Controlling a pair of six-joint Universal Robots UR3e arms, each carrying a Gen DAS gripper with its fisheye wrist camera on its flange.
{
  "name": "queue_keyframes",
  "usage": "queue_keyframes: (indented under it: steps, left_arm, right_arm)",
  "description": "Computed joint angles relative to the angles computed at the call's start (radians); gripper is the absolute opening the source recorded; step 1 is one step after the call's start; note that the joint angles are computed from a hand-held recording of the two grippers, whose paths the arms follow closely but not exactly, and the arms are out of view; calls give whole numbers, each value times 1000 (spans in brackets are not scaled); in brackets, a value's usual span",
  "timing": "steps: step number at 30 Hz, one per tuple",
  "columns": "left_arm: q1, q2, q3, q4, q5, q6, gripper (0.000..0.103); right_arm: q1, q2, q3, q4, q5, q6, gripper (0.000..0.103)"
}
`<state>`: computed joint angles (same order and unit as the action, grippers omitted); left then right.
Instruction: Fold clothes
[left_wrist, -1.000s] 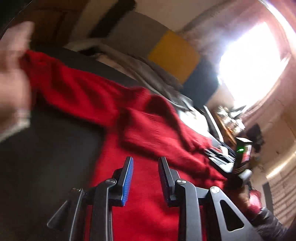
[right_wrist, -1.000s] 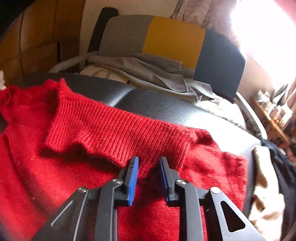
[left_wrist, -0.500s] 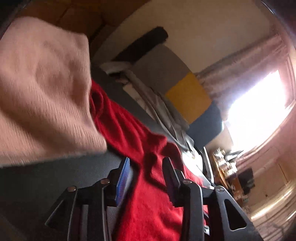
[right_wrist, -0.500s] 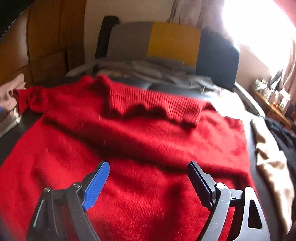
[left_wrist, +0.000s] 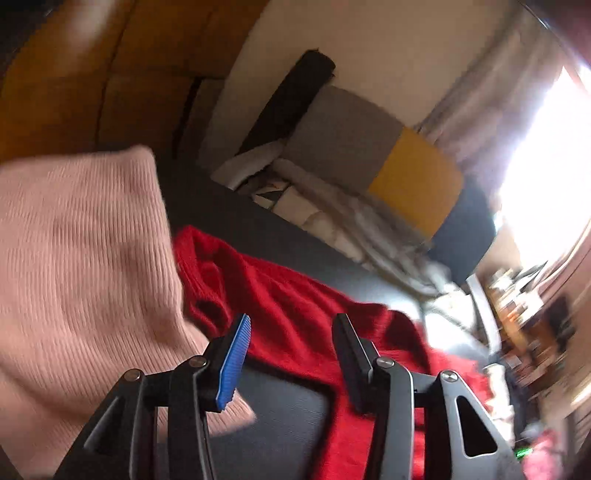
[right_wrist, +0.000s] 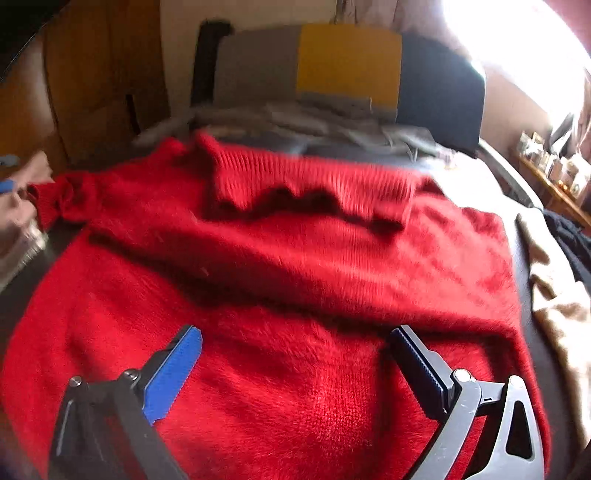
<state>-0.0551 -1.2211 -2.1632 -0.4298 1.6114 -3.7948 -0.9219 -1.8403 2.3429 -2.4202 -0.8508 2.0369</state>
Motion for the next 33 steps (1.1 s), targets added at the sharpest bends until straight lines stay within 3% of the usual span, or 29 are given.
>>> queue_keyframes:
  steps: [2,4,6,9,12,16,18,25,28,33]
  left_arm:
    - [-6,-38,48,-39,34,26,47]
    - [43,0,-8,7,-61,-1,47]
    - [54,19,-49,48,-89,-7,47]
    - [66,50,-66,10,-106,-7,47]
    - [119,128,-109,-14,-168,0,46]
    - [23,66,-54,-43,-42,36,47]
    - [12,37,-42,-46,-31,34,47]
    - [-86,-154,125,-161,161,1,47]
    - [-57,-207,157,-197,127,-8,47]
    - [-28,-316,261,-286,155,-114,47]
  right_arm:
    - [15,-24,9,-74,58,84,103]
    - [100,39,-12,-234,47,217,103]
    - [222,169,-90,-398,-14,384,103]
    - [378,329,-261,-416,-141,527,103]
    - [481,443,-363,-386,-257,541,103]
    - [515,501,-351,-427,-328,519,103]
    - [509,495,-333,-439,-325,516,103]
    - [493,507,-333,-451,-293,511,103]
    - [480,503,-328,-446,-272,509,103]
    - [471,506,-332,-442,-254,509,103]
